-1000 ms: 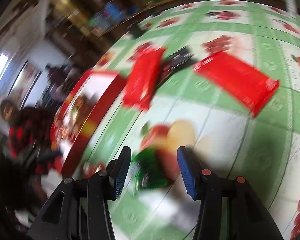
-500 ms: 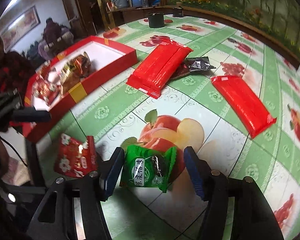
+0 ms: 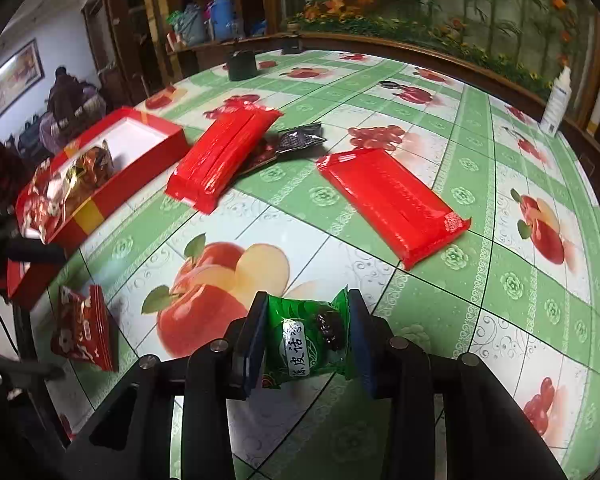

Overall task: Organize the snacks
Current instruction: 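Grasp the red flower packet with the left gripper while the right gripper lifts the green packet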

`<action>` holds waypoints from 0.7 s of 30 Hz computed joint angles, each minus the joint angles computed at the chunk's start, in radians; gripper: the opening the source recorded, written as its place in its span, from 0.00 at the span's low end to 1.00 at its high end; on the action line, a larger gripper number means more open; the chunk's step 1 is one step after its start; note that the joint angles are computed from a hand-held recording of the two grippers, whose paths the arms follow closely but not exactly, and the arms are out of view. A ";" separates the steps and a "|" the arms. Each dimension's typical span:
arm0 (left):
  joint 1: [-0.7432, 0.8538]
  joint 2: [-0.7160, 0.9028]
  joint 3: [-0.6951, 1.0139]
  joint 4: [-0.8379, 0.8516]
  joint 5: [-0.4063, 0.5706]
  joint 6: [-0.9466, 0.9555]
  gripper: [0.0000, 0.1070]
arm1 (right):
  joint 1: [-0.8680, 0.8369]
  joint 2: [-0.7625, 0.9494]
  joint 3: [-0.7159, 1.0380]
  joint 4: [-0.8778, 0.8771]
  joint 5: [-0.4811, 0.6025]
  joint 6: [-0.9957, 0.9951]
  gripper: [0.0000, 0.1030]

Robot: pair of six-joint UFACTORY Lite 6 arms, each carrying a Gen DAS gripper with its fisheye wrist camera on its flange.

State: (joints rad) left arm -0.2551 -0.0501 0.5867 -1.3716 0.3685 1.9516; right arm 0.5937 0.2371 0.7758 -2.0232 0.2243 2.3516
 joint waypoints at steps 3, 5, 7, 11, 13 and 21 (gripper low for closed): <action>-0.027 0.058 0.025 -0.007 -0.037 -0.003 0.68 | 0.019 0.001 -0.004 0.010 0.029 -0.011 0.41; -0.023 0.084 0.037 0.003 -0.028 -0.018 0.68 | 0.012 0.004 -0.001 -0.021 0.023 0.023 0.42; -0.021 0.103 0.042 0.014 -0.028 -0.038 0.68 | 0.015 -0.001 -0.007 -0.039 0.025 0.044 0.42; -0.016 0.123 0.038 -0.028 -0.032 0.003 0.68 | 0.013 0.011 0.003 -0.047 0.028 0.045 0.43; -0.017 0.117 0.030 -0.041 -0.031 0.013 0.66 | 0.011 0.013 0.004 -0.057 0.027 0.053 0.43; -0.017 0.103 0.022 -0.088 -0.005 0.020 0.36 | 0.011 0.013 0.003 -0.062 0.027 0.058 0.44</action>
